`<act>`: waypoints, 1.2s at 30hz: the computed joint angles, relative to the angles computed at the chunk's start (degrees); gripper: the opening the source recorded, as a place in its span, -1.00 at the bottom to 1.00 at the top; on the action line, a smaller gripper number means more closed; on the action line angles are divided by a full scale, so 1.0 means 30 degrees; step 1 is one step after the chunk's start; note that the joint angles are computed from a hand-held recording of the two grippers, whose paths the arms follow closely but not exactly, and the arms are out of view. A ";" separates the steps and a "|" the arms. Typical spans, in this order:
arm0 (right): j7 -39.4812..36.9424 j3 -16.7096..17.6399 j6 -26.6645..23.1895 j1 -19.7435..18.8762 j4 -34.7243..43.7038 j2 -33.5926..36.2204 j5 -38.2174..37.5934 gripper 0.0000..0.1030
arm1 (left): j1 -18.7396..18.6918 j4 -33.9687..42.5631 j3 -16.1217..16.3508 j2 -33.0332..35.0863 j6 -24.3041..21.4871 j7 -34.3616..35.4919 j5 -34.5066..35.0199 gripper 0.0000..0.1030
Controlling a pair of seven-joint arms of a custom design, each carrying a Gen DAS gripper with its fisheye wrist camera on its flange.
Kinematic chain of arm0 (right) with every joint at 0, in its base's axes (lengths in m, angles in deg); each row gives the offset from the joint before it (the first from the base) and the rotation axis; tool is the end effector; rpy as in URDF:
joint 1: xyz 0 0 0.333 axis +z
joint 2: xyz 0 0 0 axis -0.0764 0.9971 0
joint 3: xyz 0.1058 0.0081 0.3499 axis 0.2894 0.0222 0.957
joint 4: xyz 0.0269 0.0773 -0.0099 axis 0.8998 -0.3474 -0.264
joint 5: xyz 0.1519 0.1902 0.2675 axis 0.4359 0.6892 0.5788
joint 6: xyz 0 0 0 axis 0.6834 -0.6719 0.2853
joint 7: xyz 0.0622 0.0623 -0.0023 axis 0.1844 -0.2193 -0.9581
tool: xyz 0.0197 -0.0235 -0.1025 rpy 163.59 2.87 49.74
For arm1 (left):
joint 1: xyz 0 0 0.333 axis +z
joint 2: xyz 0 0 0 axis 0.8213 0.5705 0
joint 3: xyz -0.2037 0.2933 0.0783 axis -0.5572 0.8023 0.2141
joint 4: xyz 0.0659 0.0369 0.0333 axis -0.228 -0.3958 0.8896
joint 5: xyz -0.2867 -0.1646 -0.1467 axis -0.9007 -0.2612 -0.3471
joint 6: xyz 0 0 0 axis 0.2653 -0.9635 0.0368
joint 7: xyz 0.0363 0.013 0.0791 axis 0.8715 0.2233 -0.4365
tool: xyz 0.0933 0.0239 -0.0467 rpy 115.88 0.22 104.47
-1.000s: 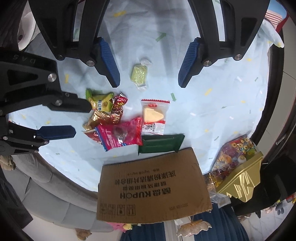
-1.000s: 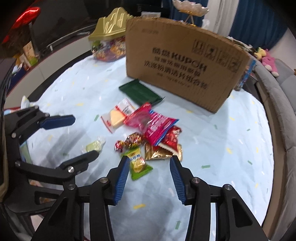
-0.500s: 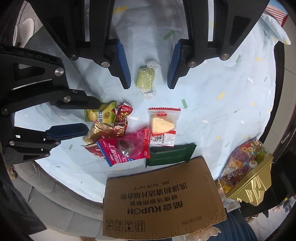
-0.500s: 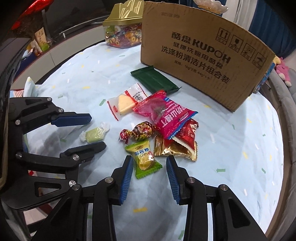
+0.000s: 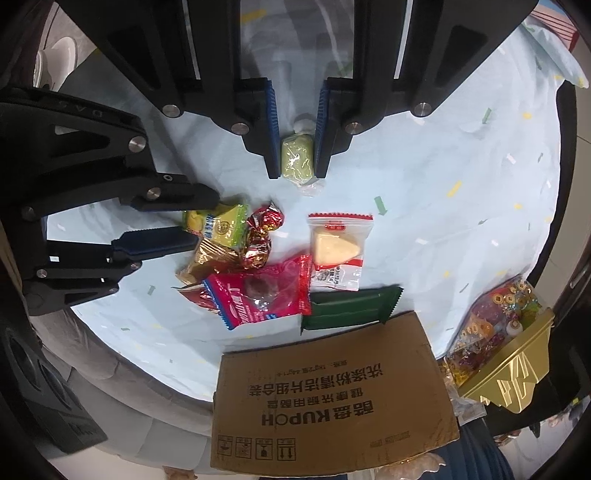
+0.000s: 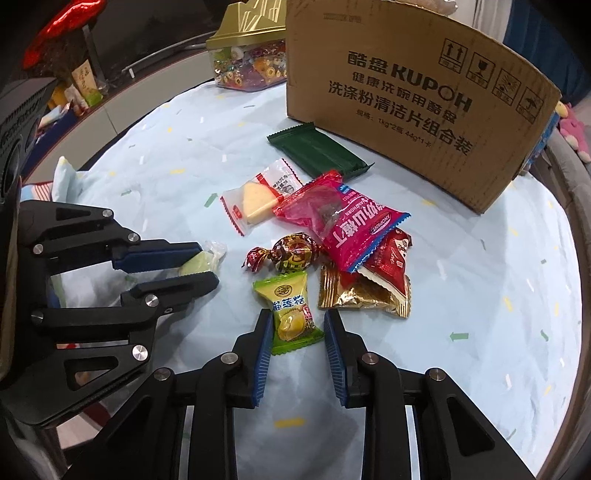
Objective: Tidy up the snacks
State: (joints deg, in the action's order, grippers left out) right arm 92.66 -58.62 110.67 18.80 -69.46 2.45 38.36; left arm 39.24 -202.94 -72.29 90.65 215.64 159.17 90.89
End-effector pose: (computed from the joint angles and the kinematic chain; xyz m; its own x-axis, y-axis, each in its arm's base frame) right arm 0.5521 0.3120 0.4082 0.5349 -0.8449 -0.0087 -0.7521 -0.4714 -0.4605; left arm 0.5314 -0.2444 0.4129 -0.3839 -0.9218 -0.0546 -0.7753 0.3539 -0.5231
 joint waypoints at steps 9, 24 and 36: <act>0.0523 -0.0052 -0.0116 -0.0001 -0.0049 -0.0308 0.0222 -0.46 | -0.0120 -0.0018 0.0288 -0.0230 0.0105 -0.0688 0.0549 -0.65; 0.2540 -0.0642 -0.0348 0.0508 0.0001 -0.1282 -0.1118 -0.46 | 0.0250 0.0481 0.0207 -0.0777 -0.0790 -0.2061 0.0578 -0.64; 0.4482 -0.1079 -0.0727 0.0518 0.0580 -0.1635 -0.2376 -0.46 | 0.0499 0.1420 0.0056 -0.0947 -0.1377 -0.3423 0.1630 -0.64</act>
